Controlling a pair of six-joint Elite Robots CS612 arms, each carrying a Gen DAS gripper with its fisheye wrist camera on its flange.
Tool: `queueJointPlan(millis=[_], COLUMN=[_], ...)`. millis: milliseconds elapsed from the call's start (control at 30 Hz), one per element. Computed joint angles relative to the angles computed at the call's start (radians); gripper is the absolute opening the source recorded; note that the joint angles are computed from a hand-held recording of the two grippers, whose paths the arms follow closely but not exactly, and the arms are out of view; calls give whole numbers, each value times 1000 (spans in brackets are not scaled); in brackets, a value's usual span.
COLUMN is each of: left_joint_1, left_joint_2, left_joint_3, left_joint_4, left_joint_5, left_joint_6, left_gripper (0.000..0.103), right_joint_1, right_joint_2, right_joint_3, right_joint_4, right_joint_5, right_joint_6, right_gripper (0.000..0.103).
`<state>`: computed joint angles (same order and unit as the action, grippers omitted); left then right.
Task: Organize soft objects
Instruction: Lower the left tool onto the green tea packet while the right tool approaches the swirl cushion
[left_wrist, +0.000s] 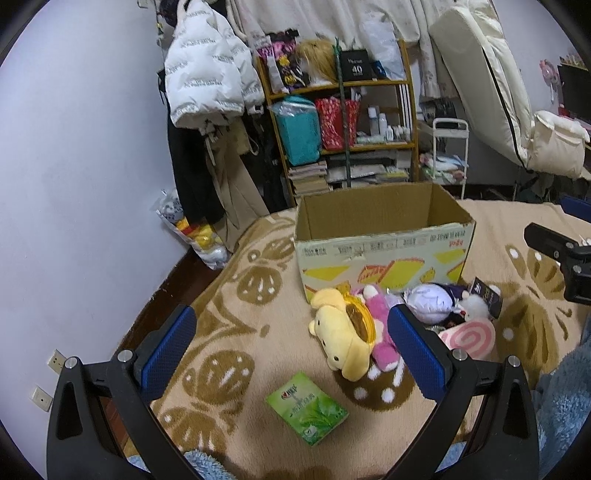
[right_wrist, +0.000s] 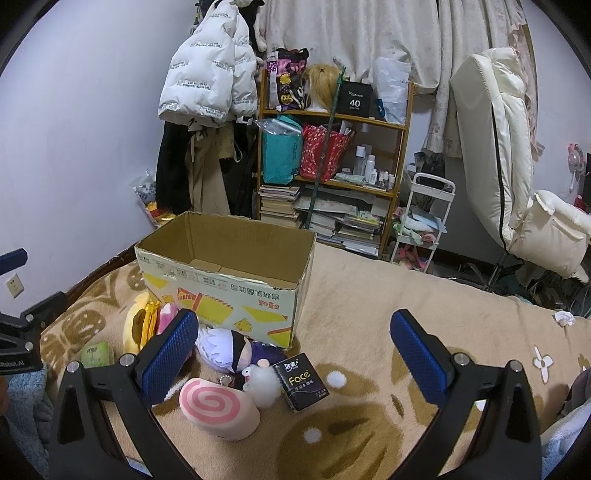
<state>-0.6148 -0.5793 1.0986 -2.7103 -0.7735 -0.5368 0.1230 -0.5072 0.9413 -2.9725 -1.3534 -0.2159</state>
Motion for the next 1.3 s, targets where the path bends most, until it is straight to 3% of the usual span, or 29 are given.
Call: queueJointPlan(millis=[300, 533, 867, 1300], left_joint_1=[21, 51, 88, 106], left_joint_2=[3, 16, 64, 117], left_joint_3=[-30, -74, -169, -258], left_joint_4=[123, 252, 429, 578], left_joint_5=[-75, -184, -339, -480], left_joint_6=[-73, -153, -206, -196], left_gripper=[102, 102, 102, 102], right_joint_1=[-2, 0, 17, 34], right_joint_2=[18, 45, 85, 120], right_joint_3=[-61, -132, -224, -295], right_joint_4=[151, 294, 495, 673], right_joint_5=[37, 59, 56, 35], right_joint_6=[7, -5, -67, -182], right_gripper=[103, 103, 103, 103])
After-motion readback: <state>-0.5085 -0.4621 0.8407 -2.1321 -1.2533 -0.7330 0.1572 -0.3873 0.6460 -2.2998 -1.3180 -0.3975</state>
